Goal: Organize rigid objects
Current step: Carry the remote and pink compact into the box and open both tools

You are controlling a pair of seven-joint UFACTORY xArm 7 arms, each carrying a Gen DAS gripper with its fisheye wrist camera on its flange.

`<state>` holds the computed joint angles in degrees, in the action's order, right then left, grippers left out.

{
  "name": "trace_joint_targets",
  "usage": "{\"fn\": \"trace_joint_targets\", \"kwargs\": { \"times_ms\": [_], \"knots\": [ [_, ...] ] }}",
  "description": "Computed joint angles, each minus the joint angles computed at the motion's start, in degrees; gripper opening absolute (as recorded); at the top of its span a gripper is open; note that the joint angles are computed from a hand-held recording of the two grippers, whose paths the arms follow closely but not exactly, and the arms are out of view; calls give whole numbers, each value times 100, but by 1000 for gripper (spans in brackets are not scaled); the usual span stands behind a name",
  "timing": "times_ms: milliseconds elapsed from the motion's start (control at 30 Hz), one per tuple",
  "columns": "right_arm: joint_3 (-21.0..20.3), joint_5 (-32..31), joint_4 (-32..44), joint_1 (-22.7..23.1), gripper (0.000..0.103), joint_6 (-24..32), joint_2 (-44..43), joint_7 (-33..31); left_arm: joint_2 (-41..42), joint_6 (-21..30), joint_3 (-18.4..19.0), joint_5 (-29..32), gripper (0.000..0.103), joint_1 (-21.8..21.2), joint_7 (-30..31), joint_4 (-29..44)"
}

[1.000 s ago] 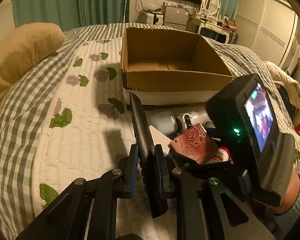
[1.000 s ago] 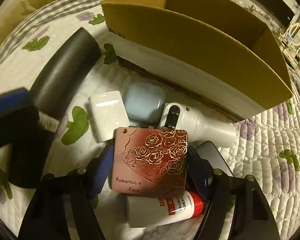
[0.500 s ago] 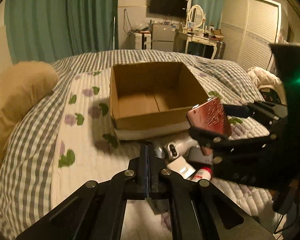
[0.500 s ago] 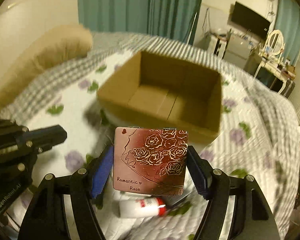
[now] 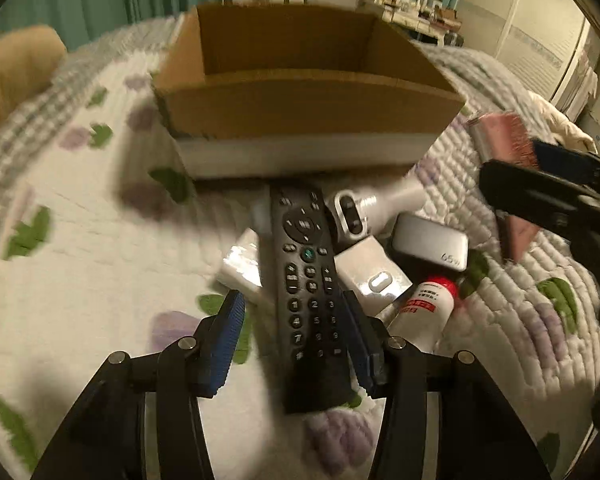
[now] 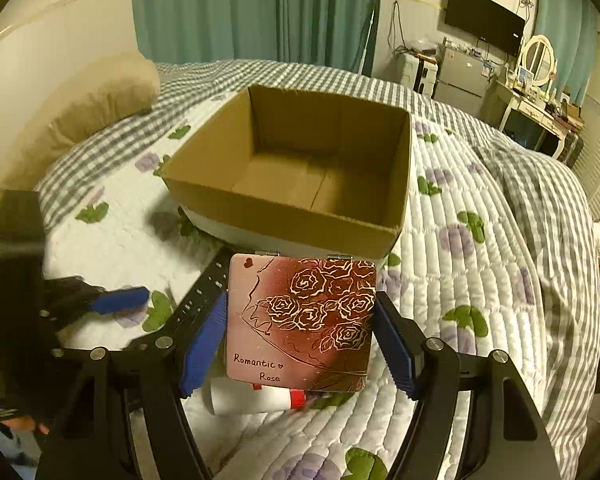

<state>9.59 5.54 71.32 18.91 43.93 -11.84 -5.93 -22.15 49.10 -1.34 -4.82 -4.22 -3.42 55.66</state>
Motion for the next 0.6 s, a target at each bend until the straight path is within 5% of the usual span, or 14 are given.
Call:
{"fn": "trace_joint_targets", "kwargs": {
  "times_ms": [100, 200, 600],
  "knots": [
    [-17, 27, -12, -3, 71, 6, 9, -10, 272, 17, -51, 16, 51, -5, -112, 117],
    [-28, 34, -9, -13, 71, 19, 6, -12, 316, -37, -17, -41, 32, -73, 41, 175],
    [-54, 66, 255, -38, 71, 21, 28, -59, -187, -59, 20, -38, 31, -61, 232, 418]
  ]
}}
